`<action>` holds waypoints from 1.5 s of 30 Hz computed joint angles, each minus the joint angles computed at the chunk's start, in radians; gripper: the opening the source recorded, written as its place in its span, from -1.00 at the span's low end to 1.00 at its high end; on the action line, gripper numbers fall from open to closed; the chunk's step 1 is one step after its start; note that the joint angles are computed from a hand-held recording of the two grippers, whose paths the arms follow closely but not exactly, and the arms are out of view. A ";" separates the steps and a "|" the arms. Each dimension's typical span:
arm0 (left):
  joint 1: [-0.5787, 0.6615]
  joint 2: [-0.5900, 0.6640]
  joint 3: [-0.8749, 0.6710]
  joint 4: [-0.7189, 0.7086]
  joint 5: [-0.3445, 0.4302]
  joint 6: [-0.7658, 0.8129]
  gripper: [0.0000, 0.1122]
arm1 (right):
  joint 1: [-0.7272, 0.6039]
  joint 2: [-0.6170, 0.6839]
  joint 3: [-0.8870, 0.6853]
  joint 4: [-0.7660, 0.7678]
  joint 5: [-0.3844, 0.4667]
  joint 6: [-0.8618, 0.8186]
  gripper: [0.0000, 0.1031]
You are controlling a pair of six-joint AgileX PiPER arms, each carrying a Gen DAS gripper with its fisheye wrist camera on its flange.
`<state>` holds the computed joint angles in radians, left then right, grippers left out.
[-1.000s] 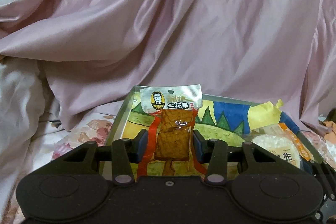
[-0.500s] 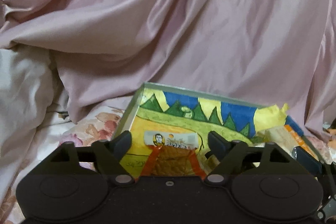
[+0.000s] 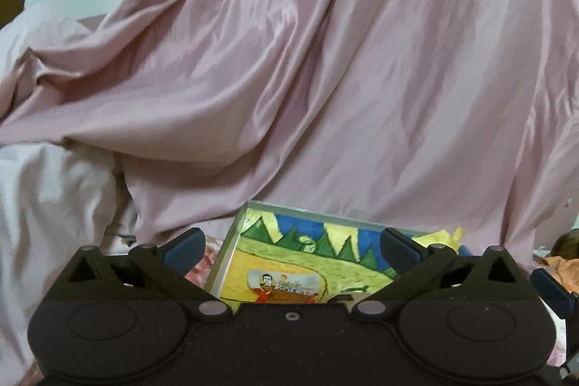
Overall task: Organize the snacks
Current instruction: 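Open both grippers to release the snacks in the tray and withdraw, then move both grippers back toward the remaining snacks on the bedspread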
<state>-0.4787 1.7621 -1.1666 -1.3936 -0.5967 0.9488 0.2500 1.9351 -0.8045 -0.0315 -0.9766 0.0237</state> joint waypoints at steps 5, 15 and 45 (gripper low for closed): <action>-0.048 -0.098 0.100 0.023 -0.034 -0.022 0.82 | -0.003 -0.096 0.100 0.051 -0.022 0.039 1.00; -0.149 -0.293 0.321 -0.019 -0.111 -0.024 0.82 | 0.001 -0.312 0.311 0.112 -0.030 0.051 1.00; -0.374 -0.664 0.855 -0.193 -0.119 0.003 0.82 | 0.365 -0.983 0.736 0.662 0.391 -0.464 1.00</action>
<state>-0.8525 1.0978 -0.3112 -1.5862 -0.7152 0.9517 0.6145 0.9519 -0.0682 0.6303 -0.5853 -0.4402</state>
